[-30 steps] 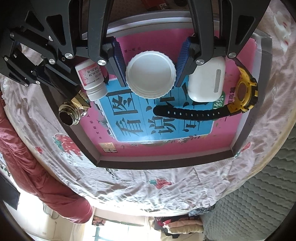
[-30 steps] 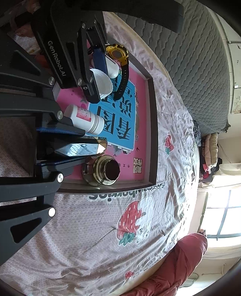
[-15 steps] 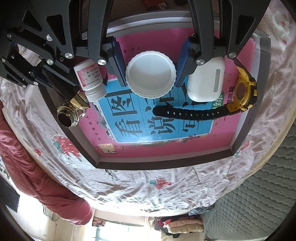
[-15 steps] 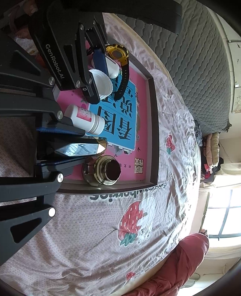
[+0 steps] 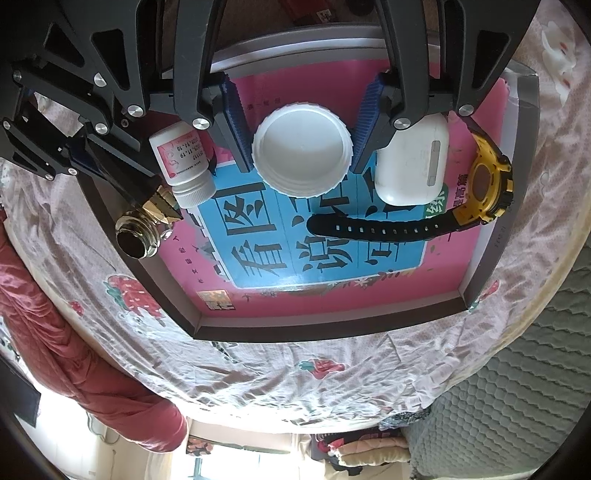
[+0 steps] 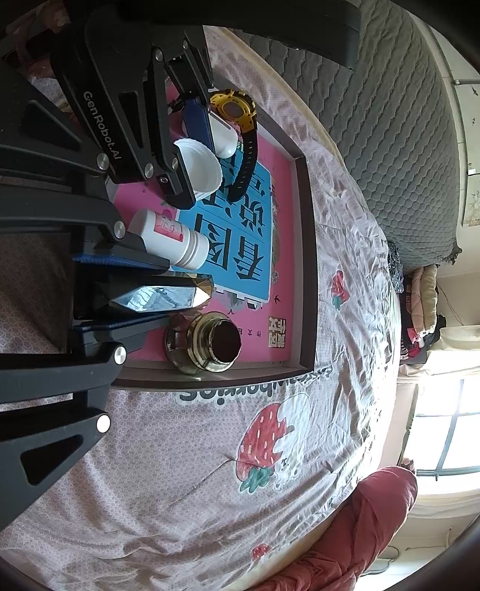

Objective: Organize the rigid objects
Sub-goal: 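Lower the bottle cap and lipstick into the tray and open both tools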

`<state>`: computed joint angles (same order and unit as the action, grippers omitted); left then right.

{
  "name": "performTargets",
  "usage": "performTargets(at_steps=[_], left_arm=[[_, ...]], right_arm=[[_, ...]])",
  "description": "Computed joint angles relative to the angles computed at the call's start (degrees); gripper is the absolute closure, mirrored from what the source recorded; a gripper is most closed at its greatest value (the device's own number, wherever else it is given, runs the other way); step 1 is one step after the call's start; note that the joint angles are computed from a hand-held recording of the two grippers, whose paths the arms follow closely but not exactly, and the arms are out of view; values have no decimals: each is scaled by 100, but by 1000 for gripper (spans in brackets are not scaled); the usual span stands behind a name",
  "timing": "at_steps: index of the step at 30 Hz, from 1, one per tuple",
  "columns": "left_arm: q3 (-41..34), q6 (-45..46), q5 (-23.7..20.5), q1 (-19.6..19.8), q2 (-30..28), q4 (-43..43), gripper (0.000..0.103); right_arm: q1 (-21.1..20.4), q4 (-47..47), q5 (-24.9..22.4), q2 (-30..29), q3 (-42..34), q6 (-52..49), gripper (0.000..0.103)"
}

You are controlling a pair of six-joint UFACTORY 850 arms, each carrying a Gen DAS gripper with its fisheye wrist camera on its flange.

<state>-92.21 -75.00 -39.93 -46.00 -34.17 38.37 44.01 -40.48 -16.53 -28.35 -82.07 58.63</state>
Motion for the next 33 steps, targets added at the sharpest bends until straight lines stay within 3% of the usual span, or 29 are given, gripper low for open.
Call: performTargets(at_steps=[24, 33], left_arm=[[61, 229, 191, 20, 66, -221, 37], [162, 36, 300, 6, 185, -36, 37]], right_arm=[[-37, -883, 103, 243, 222, 837, 79], [-69, -1136, 112, 278, 264, 1174, 65]])
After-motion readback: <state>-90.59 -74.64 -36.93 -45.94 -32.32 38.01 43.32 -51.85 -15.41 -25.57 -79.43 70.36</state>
